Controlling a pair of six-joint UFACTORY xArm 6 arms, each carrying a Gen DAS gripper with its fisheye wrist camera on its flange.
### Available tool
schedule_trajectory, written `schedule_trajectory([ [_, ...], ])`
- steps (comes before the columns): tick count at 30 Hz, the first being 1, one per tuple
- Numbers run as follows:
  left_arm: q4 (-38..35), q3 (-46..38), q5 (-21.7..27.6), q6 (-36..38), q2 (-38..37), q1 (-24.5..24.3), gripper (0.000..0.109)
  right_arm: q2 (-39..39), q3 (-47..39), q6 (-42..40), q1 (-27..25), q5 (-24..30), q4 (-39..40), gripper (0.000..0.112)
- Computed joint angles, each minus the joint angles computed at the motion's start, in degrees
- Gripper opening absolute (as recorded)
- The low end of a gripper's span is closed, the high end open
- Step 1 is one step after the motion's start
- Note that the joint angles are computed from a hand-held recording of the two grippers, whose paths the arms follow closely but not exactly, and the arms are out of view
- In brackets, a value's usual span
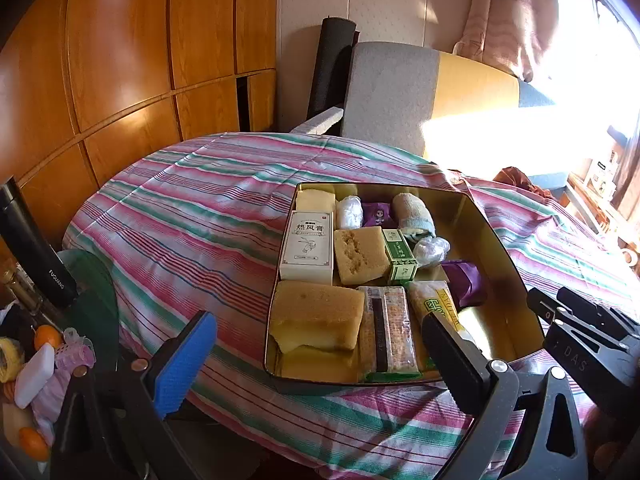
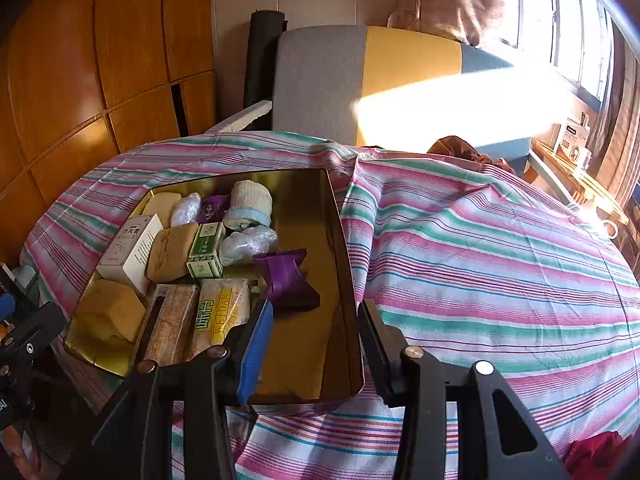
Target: Organize objects
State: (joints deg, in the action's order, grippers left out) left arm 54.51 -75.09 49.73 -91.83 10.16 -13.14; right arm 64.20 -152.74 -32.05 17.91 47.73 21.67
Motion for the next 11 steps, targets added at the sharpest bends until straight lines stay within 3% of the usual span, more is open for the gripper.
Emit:
schedule_trajectory([
  [11, 1.79, 2.53, 1.92, -4.54, -1.77, -0.08, 0.103, -6.06, 9.89, -4.62, 0.76, -2.96, 3.98, 0.044],
])
